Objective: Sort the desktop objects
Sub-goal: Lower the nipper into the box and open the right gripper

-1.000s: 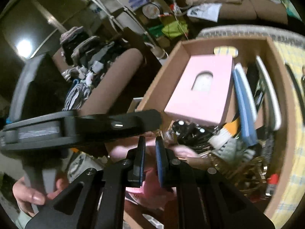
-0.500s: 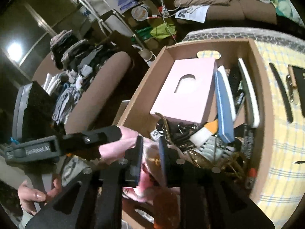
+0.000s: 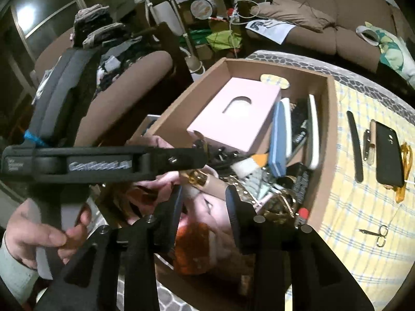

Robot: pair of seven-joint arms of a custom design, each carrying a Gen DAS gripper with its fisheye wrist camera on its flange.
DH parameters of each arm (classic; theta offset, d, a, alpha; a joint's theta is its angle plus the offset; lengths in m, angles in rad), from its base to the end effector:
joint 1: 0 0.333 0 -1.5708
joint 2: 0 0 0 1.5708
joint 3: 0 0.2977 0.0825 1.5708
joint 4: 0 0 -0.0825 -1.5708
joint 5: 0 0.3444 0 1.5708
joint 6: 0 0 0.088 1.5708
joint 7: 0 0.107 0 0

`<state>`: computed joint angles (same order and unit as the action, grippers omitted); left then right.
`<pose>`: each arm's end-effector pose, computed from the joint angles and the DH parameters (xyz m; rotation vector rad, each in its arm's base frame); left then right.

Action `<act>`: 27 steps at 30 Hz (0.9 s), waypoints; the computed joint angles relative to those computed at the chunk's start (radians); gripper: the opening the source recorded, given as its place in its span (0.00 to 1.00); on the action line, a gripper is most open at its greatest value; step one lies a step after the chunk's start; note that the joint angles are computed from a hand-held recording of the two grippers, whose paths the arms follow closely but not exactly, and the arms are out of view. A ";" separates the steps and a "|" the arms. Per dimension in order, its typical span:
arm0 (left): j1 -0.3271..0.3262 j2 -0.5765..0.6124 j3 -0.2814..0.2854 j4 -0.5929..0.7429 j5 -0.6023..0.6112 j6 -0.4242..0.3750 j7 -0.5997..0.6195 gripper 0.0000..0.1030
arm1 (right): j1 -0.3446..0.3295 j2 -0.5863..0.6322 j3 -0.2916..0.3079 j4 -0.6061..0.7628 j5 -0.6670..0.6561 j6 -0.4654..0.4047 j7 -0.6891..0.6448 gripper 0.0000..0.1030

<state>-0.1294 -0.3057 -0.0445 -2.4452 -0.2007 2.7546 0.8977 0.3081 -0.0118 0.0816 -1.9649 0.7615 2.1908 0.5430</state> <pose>0.4512 -0.0721 0.4884 -2.5974 1.2737 -0.9193 0.4935 0.2297 0.5056 -2.3569 0.6469 0.1248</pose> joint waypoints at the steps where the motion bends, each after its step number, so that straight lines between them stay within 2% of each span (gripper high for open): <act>1: -0.028 0.027 0.022 0.016 -0.050 0.018 0.044 0.60 | -0.003 -0.002 -0.003 -0.001 0.007 -0.005 -0.012 0.34; 2: -0.055 0.039 0.050 0.019 -0.111 0.025 0.093 0.60 | -0.006 -0.003 -0.006 -0.004 0.018 -0.009 -0.033 0.34; 5: -0.036 0.088 0.041 0.042 -0.144 0.041 0.127 0.60 | -0.008 0.003 -0.006 0.002 0.027 -0.041 -0.073 0.36; 9: -0.061 0.112 0.079 0.062 -0.344 0.070 0.297 0.58 | 0.001 0.033 0.007 0.024 0.037 -0.097 -0.091 0.36; 11: -0.052 0.113 0.082 0.078 -0.413 0.064 0.354 0.58 | 0.017 0.058 0.022 0.034 -0.004 -0.075 -0.057 0.35; 12: -0.043 0.112 0.079 0.084 -0.432 0.061 0.368 0.58 | 0.032 0.081 0.032 0.044 -0.059 -0.033 0.000 0.35; 15: -0.005 0.088 0.058 0.085 -0.419 0.058 0.356 0.60 | 0.038 0.164 0.039 0.120 -0.067 -0.025 0.104 0.35; 17: -0.002 0.073 0.059 0.078 -0.427 0.058 0.359 0.61 | 0.040 0.196 0.044 0.156 -0.073 0.011 0.160 0.34; 20: -0.009 0.037 0.072 0.055 -0.457 0.054 0.372 0.62 | 0.034 0.241 0.051 0.226 -0.089 -0.019 0.213 0.34; 22: -0.018 0.009 0.079 0.035 -0.473 0.056 0.380 0.63 | 0.027 0.237 0.056 0.229 -0.092 -0.029 0.211 0.35; 23: -0.020 -0.005 0.080 0.025 -0.470 0.056 0.378 0.65 | 0.021 0.223 0.056 0.216 -0.083 -0.027 0.199 0.39; 27: -0.046 -0.076 0.076 -0.028 -0.438 0.056 0.355 0.70 | -0.014 0.180 0.044 0.184 -0.018 -0.059 0.174 0.39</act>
